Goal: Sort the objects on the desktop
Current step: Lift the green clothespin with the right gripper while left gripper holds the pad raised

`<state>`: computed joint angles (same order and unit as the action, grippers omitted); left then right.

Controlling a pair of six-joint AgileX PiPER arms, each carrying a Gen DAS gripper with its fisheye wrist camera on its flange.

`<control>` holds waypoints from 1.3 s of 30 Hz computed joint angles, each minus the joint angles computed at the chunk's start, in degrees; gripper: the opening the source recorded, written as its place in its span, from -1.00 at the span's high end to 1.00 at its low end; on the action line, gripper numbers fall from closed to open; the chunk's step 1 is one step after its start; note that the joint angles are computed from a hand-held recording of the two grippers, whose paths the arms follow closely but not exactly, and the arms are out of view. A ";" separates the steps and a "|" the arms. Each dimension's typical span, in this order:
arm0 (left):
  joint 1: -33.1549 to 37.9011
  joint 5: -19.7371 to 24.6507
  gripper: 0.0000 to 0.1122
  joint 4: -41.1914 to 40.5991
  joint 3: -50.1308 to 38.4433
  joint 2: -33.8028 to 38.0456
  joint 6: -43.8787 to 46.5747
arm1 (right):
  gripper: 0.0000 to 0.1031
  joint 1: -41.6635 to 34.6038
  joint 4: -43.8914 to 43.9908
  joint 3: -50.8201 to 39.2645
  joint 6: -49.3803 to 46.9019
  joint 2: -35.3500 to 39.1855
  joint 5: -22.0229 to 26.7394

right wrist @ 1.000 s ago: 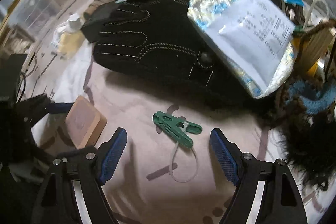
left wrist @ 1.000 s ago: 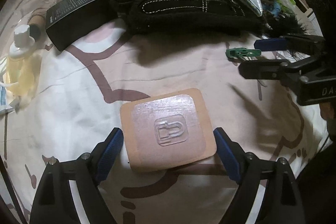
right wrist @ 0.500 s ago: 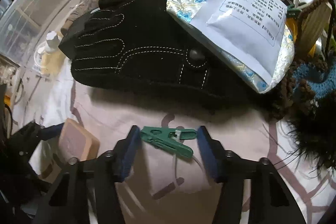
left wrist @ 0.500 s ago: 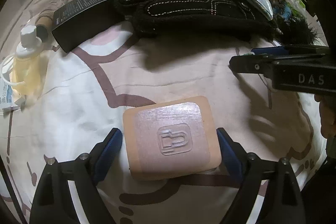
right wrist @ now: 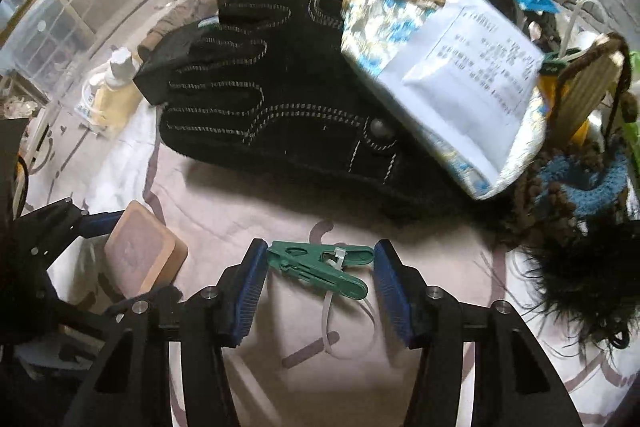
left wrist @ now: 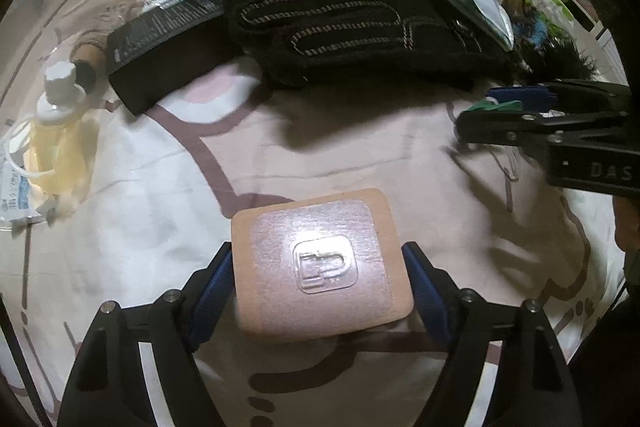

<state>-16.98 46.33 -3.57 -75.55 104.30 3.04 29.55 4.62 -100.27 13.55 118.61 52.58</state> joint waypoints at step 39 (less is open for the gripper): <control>6.27 4.41 -0.66 -3.38 -7.75 4.82 29.87 | -0.07 0.65 1.25 -0.45 -3.33 -3.83 -0.47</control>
<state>-10.71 50.75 -6.95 -83.30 109.12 32.91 30.20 5.87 -100.72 10.21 114.77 52.11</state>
